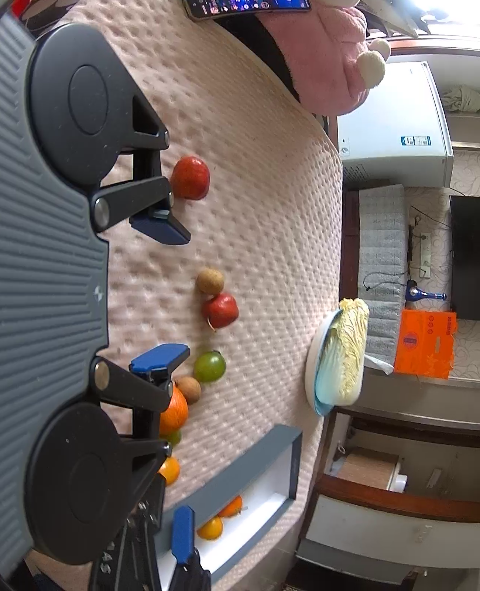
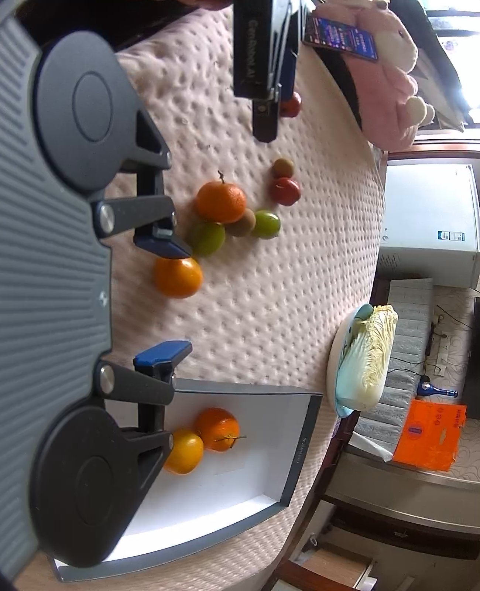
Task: Organize fruits
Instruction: 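Grasp another orange from the bed cover with the right gripper, then grasp a large tangerine with the left gripper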
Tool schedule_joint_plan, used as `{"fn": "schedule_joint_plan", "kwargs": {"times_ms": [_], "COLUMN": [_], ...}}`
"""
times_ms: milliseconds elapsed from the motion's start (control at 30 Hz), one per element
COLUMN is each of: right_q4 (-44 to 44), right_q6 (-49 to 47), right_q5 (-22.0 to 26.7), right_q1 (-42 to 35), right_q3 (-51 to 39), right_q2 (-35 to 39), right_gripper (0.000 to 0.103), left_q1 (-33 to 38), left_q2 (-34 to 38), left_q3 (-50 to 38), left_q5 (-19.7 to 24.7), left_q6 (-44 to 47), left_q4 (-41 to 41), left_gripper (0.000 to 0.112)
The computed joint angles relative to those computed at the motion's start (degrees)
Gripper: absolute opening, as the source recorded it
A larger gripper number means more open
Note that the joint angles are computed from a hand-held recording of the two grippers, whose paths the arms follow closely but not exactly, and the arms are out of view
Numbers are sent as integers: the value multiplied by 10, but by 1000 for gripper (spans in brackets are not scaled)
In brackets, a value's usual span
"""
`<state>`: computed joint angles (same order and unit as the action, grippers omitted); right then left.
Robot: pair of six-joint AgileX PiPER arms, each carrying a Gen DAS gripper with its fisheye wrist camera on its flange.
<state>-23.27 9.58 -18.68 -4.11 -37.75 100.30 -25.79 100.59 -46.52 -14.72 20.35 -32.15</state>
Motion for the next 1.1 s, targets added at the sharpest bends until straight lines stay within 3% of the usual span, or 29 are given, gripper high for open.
{"fn": "schedule_joint_plan", "kwargs": {"times_ms": [400,500,600,800,1000,1100], "right_q4": [15,21,41,-10,-149,-173], "right_q6": [-11,-15,-32,15,133,150], "right_q5": [32,36,52,51,46,64], "right_q1": [35,41,47,35,2,-8], "right_q3": [-33,-42,-55,-45,-13,-18], "right_q2": [29,37,49,36,0,5], "right_gripper": [51,39,34,34,34,33], "left_q1": [4,7,6,7,-2,-24], "left_q2": [-1,-1,0,0,4,14], "left_q3": [0,2,2,6,7,2], "left_q5": [9,8,7,7,4,-4], "left_q6": [-34,-41,-39,-74,-212,-212], "left_q4": [45,57,56,95,247,255], "left_gripper": [65,65,65,65,65,65]}}
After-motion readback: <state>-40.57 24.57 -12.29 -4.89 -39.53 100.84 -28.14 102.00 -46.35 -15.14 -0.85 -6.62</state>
